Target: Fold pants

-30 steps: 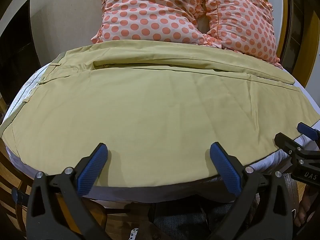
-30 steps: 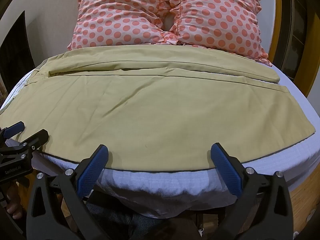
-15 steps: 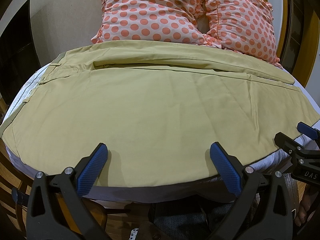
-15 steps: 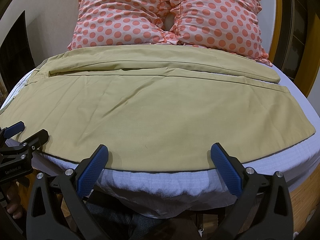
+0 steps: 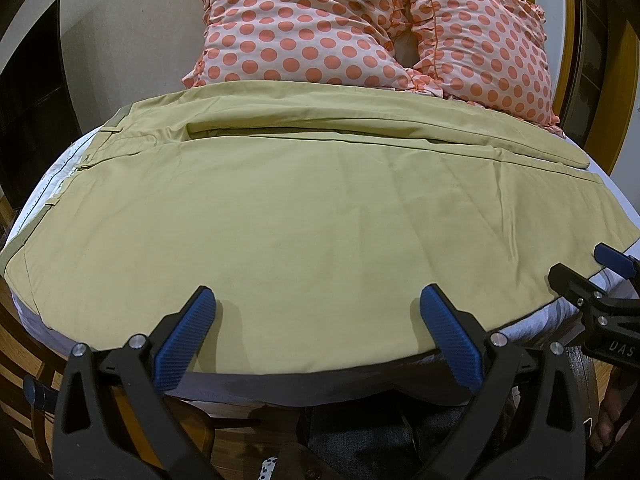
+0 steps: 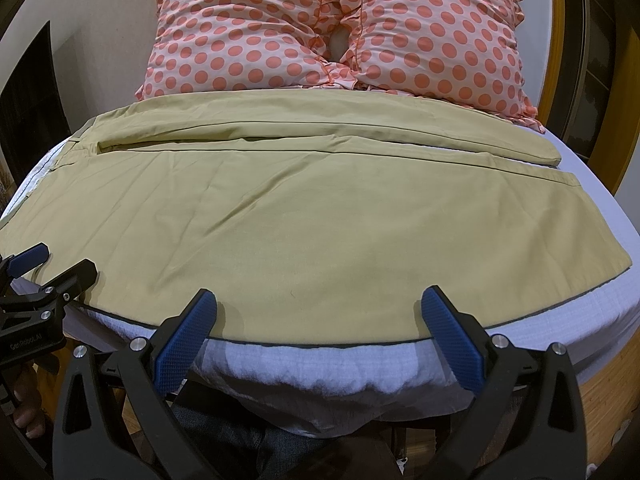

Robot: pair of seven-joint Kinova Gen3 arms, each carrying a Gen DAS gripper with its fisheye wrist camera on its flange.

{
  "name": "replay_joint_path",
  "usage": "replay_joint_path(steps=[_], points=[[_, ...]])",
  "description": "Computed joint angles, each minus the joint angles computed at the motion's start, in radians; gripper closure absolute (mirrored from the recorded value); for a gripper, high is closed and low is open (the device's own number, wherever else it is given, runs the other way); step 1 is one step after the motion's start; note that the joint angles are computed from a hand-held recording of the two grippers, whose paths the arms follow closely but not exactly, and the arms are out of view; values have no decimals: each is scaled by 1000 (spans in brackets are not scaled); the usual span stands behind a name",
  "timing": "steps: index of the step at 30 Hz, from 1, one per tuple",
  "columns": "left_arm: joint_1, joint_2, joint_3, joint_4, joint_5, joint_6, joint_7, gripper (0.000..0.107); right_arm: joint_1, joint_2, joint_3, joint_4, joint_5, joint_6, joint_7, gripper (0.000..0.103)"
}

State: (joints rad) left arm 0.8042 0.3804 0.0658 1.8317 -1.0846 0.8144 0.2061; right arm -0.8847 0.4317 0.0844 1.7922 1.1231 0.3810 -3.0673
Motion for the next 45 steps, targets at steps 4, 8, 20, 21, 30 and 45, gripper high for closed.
replay_joint_path(steps=[4, 8, 20, 21, 30, 45], points=[[0, 0, 1, 0, 0, 1, 0, 6, 0, 0, -1, 0, 2, 0, -2, 1], [0, 0, 1, 0, 0, 1, 0, 6, 0, 1, -2, 0, 2, 1, -3, 1], [0, 0, 1, 0, -2, 1, 1, 6, 0, 1, -3, -1, 4, 3, -6, 1], [0, 0, 1, 0, -2, 1, 1, 6, 0, 1, -3, 0, 6, 3, -7, 1], [0, 0, 1, 0, -2, 1, 1, 6, -1, 2, -6, 0, 11, 6, -13, 1], [-13, -8, 6, 3, 3, -12, -17, 6, 93, 26, -95, -14, 3, -2, 25, 1]])
